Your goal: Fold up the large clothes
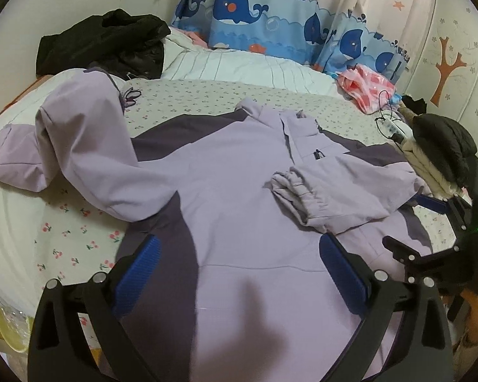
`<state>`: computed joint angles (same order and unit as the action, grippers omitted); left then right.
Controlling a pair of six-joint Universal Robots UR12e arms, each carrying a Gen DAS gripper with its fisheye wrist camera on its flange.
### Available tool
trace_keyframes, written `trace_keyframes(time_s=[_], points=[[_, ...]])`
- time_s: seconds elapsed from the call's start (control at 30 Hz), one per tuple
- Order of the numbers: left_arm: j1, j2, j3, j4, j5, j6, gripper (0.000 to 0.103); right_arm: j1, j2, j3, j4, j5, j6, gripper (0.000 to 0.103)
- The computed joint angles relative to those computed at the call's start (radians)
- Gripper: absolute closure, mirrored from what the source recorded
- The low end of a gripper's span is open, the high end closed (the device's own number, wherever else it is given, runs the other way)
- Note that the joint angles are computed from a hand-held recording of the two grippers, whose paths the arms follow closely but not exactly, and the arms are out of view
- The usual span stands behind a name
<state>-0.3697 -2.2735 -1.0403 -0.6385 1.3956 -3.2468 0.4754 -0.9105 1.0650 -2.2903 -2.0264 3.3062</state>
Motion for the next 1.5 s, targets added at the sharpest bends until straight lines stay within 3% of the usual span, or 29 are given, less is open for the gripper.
trace_keyframes(time_s=[0.2,0.4,0.73,0.8,0.87,1.0,1.13,1.3,1.5], points=[[-0.009,-0.003,0.003,-0.016,-0.007,0.008,0.007,0.011,-0.019,0.022,-0.028,-0.046,0.038,0.007],[-0.011,-0.002,0.002,-0.022,-0.01,0.012,0.007,0.013,-0.022,0.027,-0.031,-0.043,0.038,0.007],[-0.006,-0.012,0.008,-0.039,-0.019,-0.008,0.007,0.01,0.001,-0.002,-0.017,-0.049,-0.035,0.007],[-0.004,-0.016,0.012,-0.048,-0.021,-0.011,0.007,0.008,0.016,-0.017,-0.012,-0.046,-0.073,0.007],[-0.001,-0.022,0.017,-0.06,-0.028,-0.016,0.007,0.002,0.043,-0.038,-0.019,-0.041,-0.175,0.007],[0.004,-0.028,0.019,-0.075,-0.04,-0.034,0.007,-0.014,0.125,-0.136,0.074,-0.037,-0.35,0.007],[0.004,-0.027,0.016,-0.075,-0.037,-0.033,0.007,-0.038,0.159,-0.189,0.14,0.02,-0.301,0.007],[-0.004,-0.027,0.015,-0.074,-0.002,-0.009,0.007,-0.036,0.154,-0.17,0.113,0.012,-0.27,0.007],[-0.012,-0.021,-0.002,-0.036,0.037,0.011,0.007,-0.035,0.147,-0.157,0.091,0.029,-0.305,0.007]])
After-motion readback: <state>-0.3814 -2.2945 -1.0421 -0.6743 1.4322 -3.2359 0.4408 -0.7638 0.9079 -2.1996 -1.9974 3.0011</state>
